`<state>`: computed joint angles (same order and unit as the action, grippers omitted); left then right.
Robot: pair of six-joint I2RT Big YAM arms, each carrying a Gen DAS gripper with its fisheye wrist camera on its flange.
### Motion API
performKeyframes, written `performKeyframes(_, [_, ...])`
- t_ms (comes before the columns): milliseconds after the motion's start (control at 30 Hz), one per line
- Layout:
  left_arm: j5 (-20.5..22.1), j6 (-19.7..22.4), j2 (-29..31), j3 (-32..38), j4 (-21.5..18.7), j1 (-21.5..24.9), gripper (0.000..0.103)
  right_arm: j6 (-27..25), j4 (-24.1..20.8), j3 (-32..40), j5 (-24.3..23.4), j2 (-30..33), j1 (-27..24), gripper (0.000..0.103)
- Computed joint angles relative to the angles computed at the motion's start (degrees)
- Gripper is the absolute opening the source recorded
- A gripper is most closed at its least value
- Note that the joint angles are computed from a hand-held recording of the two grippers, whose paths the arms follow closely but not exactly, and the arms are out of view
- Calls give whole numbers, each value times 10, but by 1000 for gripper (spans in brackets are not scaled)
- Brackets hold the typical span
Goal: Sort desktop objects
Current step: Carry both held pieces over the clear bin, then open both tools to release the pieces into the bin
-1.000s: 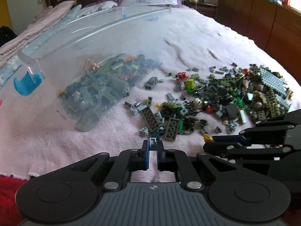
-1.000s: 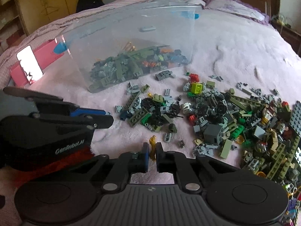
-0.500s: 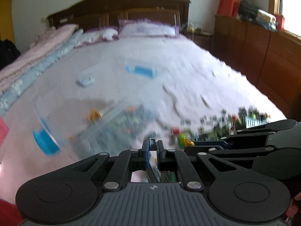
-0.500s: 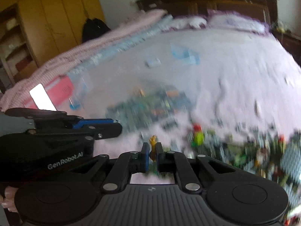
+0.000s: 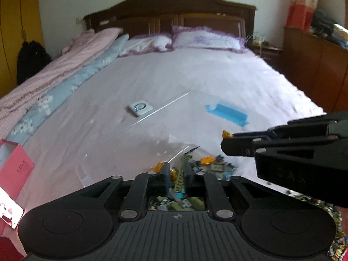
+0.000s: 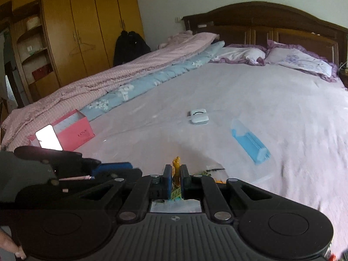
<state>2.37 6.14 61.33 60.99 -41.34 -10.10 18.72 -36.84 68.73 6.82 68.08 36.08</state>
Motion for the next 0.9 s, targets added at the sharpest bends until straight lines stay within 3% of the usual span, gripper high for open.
performKeyframes(33, [-1, -2, 3, 0, 0, 2, 23, 0, 0, 7, 3, 12, -1, 14])
performKeyframes(100, [-4, -4, 2, -2, 0, 6, 40, 1, 2, 15, 9, 26, -2, 23])
performKeyframes(167, [-13, -5, -2, -8, 3, 7, 48, 3, 11, 11, 12, 28, -1, 28])
performKeyframes(267, [-18, -4, -12, -18, 3, 6, 50, 3, 18, -6, 21, 15, 1, 48])
performKeyframes(367, [-8, -6, -28, -28, 0, 4, 58, 5, 14, -29, 39, -14, 10, 50])
performKeyframes(500, [-13, -3, -52, -41, 2, -8, 61, 37, 16, -80, 63, -77, 13, 67])
performKeyframes(667, [0, -9, -95, -57, -2, -27, 68, 78, -21, -139, 93, -161, 14, 70])
performKeyframes(900, [-33, 0, -166, -111, -15, -93, 78, 152, -79, -223, 148, -234, 60, 71])
